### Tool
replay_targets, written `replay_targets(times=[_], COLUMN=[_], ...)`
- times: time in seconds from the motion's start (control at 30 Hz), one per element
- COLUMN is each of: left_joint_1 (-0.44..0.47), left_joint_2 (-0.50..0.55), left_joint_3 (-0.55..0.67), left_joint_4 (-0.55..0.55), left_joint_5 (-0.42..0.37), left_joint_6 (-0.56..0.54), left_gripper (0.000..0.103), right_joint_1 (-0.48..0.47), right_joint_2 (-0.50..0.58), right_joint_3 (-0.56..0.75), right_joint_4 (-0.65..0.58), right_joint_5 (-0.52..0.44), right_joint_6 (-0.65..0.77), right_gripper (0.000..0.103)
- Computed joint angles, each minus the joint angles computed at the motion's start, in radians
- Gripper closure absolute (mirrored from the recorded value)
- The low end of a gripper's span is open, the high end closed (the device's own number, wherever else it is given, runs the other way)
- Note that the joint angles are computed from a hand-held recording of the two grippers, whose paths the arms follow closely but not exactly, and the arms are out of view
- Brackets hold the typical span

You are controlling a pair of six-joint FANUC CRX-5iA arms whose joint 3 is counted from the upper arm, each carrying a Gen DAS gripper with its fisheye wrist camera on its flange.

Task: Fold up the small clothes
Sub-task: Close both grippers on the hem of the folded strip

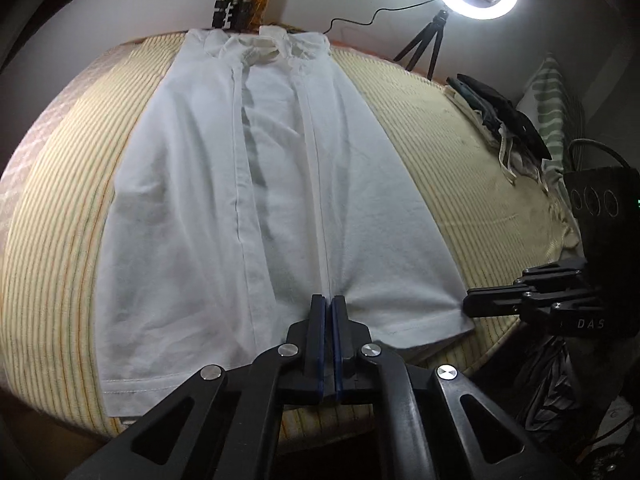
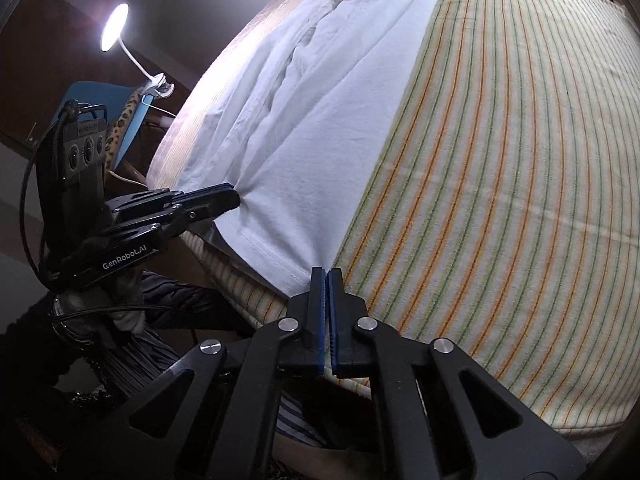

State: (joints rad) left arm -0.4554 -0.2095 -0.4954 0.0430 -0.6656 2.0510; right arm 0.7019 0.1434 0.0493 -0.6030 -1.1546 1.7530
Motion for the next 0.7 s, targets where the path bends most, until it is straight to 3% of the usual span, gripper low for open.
replay_targets(times=[0.1, 0.13, 0.17, 0.23, 0.3, 0.37, 0.47, 0.57, 0.7], left_joint_1=[-0.028, -0.037, -0.039, -0.036, -0.001, 0.067, 0.179, 0.293, 0.352], left_joint_2=[-0.025, -0.042, -0.065, -0.114, -0.156, -0.195, -0.250, -0.287, -0.283], left_joint_3=[0.043, 0.056, 0.056, 0.058, 0.041, -0.004, -0.089, -0.200, -0.285], left_joint_4=[-0.095, -0.135, -0.159, -0.209, -0.209, -0.150, -0.038, 0.159, 0.336], left_joint_5=[-0.049, -0.075, -0.090, -0.139, -0.181, -0.201, -0.213, -0.182, -0.143], left_joint_6=[0.046, 0.071, 0.089, 0.123, 0.117, 0.072, 0.010, -0.123, -0.239], left_gripper=[0.096, 0.077, 0.070, 0.067, 0.064, 0.060, 0.059, 0.060, 0.076], right_joint_1=[-0.015, -0.028, -0.038, -0.062, -0.081, -0.094, -0.117, -0.114, -0.125], right_joint_2=[-0.002, 0.002, 0.003, 0.011, 0.023, 0.033, 0.054, 0.069, 0.093], right_joint_3=[0.005, 0.014, 0.017, 0.028, 0.038, 0.041, 0.056, 0.063, 0.076], right_joint_4=[-0.024, -0.049, -0.067, -0.114, -0.148, -0.174, -0.229, -0.241, -0.285], right_joint_5=[-0.014, -0.029, -0.037, -0.060, -0.081, -0.092, -0.128, -0.140, -0.162], right_joint_6=[0.026, 0.042, 0.047, 0.060, 0.059, 0.048, 0.049, 0.034, 0.025], right_gripper=[0.101, 0.100, 0.100, 0.098, 0.090, 0.081, 0.081, 0.081, 0.081])
